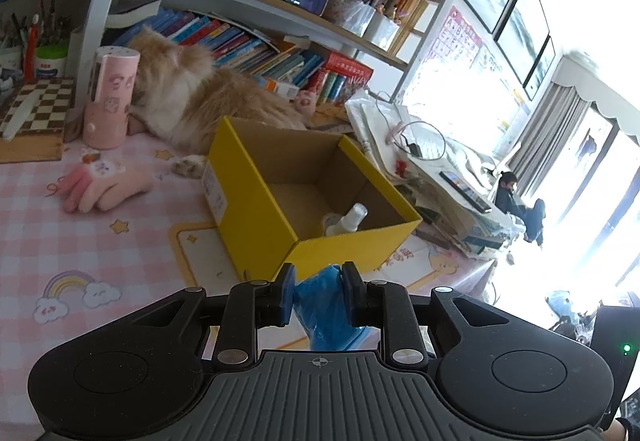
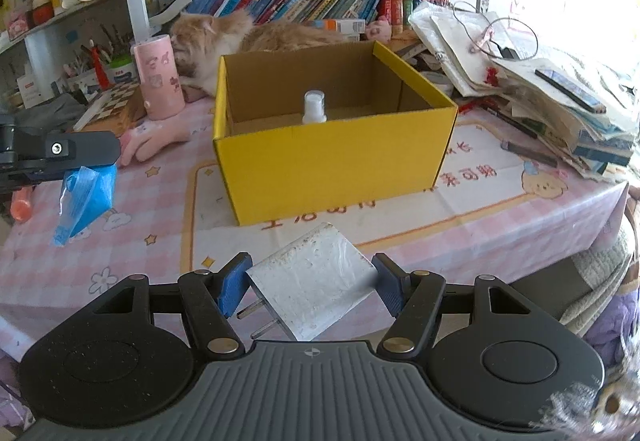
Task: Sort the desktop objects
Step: 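Carry the white charger and blue item over the yellow box with both tools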
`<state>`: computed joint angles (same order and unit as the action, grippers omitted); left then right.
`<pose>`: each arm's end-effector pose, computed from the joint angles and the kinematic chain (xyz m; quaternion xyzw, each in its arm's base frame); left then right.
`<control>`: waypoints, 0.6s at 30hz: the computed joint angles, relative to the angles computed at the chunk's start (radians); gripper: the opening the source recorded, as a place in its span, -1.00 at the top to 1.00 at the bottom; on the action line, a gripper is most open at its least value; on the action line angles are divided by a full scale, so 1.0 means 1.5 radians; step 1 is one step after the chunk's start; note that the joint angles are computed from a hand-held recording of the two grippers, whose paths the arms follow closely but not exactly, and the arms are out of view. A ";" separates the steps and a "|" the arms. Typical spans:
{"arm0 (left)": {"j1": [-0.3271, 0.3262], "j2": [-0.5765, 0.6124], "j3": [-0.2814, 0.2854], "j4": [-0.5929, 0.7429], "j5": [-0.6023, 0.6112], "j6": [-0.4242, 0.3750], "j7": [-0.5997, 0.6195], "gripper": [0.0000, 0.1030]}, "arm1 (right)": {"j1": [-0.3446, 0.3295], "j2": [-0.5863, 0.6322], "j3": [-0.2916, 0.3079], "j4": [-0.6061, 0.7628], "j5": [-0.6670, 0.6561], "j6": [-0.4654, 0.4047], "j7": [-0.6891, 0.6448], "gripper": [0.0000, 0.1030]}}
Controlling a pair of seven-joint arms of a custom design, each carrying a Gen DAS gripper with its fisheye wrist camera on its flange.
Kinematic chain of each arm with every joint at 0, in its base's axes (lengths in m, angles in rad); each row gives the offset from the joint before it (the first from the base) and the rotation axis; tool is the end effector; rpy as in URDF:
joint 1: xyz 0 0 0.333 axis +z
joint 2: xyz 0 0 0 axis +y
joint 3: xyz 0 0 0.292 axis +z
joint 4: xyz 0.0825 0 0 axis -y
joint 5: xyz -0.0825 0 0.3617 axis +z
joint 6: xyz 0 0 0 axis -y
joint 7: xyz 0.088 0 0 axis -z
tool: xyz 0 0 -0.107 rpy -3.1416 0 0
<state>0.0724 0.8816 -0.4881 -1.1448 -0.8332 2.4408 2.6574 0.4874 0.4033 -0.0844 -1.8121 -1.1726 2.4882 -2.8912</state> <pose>0.7403 -0.1846 0.3539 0.3666 -0.7763 0.5124 0.0180 0.5861 0.2595 0.3368 -0.4550 0.7848 -0.3500 0.2334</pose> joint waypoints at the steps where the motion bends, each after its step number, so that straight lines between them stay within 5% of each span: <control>1: -0.005 0.003 0.000 0.006 0.001 0.004 -0.003 0.55 | -0.002 -0.002 -0.003 -0.002 -0.006 0.005 -0.001 -0.22; 18: -0.117 0.119 -0.010 0.201 0.078 0.089 -0.100 0.56 | -0.075 -0.013 -0.030 0.023 -0.221 0.090 -0.013 -0.22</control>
